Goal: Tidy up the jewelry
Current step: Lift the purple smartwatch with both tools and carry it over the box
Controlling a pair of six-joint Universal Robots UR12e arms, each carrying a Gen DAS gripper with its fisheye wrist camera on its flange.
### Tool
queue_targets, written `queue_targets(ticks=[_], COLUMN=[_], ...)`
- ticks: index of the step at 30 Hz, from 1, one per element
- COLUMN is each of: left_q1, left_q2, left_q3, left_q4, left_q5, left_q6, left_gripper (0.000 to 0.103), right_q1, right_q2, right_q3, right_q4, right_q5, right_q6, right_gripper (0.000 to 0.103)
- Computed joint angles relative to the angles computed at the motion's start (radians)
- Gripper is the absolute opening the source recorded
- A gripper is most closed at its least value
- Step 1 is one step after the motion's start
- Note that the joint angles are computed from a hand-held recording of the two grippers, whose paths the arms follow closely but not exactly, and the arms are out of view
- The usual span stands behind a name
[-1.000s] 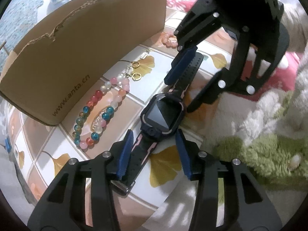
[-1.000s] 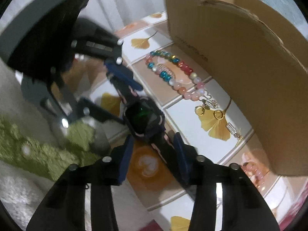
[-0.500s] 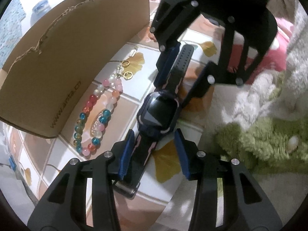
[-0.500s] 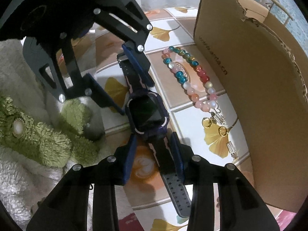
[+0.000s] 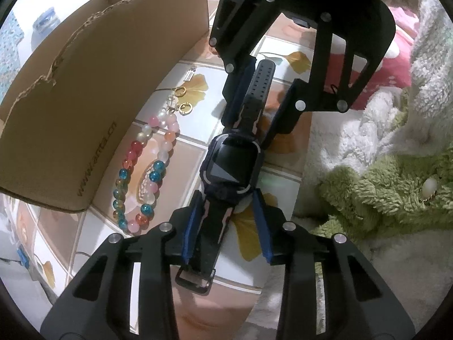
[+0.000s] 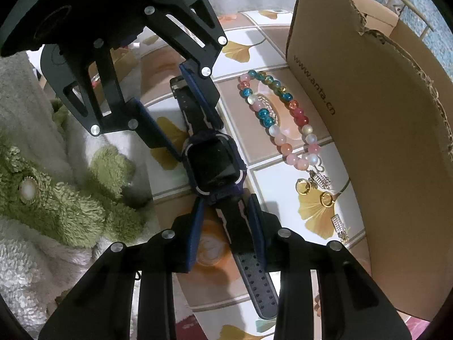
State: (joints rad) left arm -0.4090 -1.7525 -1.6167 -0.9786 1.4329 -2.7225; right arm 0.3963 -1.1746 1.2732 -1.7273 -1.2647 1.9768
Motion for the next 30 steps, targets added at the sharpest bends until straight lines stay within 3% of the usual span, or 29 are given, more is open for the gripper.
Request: queue_targets(ticks=[8, 16, 23, 30], left_q1=[-0.018, -0.055, -0.098, -0.116], left_q2=[0.001, 0.012, 0.014, 0.042], left_q3=[-0.005, -0.023, -0.013, 0.012], left_q4=[0.036, 0.093, 0.14, 0.2], left_q5=[0.057, 0.121, 0.217, 0.329], left_q6=[0.011, 0.012, 0.025, 0.091], left_gripper=[0.034, 0.033, 0.033, 0.033], right_q1=[0.006, 0.015, 0.029, 0.034], right_q2=[-0.031, -0.079, -0.138, -0.202], right_q3=[0.06, 0.144, 0.229, 0.291], right_q4=[-0.098, -0.243, -0.422, -0.607], right_q5=[-0.009, -0.05, -0.095, -0.117], right_q6=[0.079, 0.081, 0.073, 0.069], right_gripper=[0.027, 0.025, 0.025, 0.024])
